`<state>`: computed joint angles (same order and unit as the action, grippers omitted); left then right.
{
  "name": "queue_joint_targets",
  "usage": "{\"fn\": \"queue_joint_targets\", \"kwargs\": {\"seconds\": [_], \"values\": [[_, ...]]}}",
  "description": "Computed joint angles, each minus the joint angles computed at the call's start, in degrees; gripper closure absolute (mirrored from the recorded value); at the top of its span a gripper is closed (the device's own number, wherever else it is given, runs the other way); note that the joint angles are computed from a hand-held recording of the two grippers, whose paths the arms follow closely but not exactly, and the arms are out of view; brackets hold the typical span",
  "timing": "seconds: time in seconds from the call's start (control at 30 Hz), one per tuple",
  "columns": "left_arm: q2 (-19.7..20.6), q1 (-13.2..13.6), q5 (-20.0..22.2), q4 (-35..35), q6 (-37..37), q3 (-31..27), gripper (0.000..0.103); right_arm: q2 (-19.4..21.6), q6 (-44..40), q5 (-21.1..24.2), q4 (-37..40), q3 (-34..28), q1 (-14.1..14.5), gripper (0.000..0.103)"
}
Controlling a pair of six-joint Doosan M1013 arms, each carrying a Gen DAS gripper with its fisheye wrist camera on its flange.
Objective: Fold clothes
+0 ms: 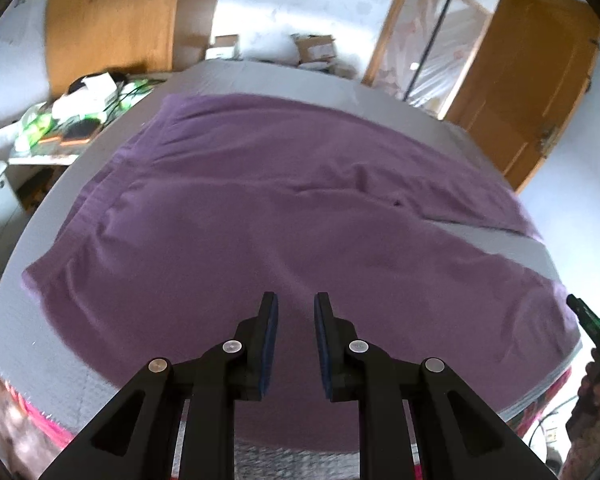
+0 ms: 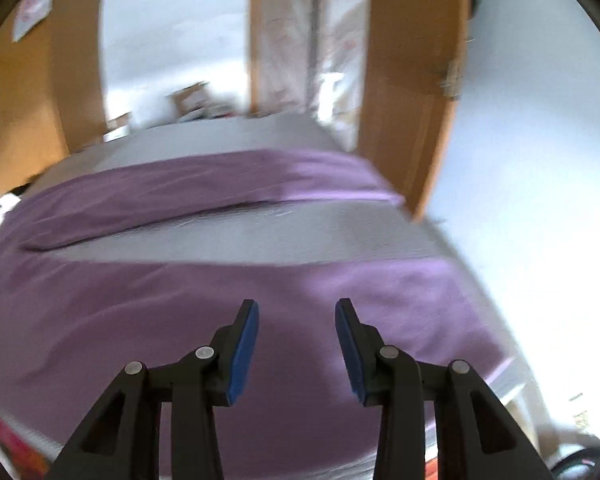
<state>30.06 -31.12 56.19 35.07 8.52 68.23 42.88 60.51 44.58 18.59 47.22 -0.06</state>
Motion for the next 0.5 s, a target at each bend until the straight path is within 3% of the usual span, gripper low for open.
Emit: {"fn": "queue_joint_targets", "kwargs": {"seconds": [0.13,0.3,0.5], "values": [[1.1,0.3,-2.6,-1.9,3.0,-1.7,0.084,3.3,10.7,3.1,-6.2,-6.0,-1.3,0.062],[3.5,1.1,-2.8,-6.7,8.9,-4.5,0.084,9.8,18.9,13.3,-9.4,-17.3,-2.7,0.058],[3.6,1.4,-4.3,-7.7,7.8,-3.6,0.084,11.9,18.7,15.3,-9.7,-21.1,-2.6,0.056]]}}
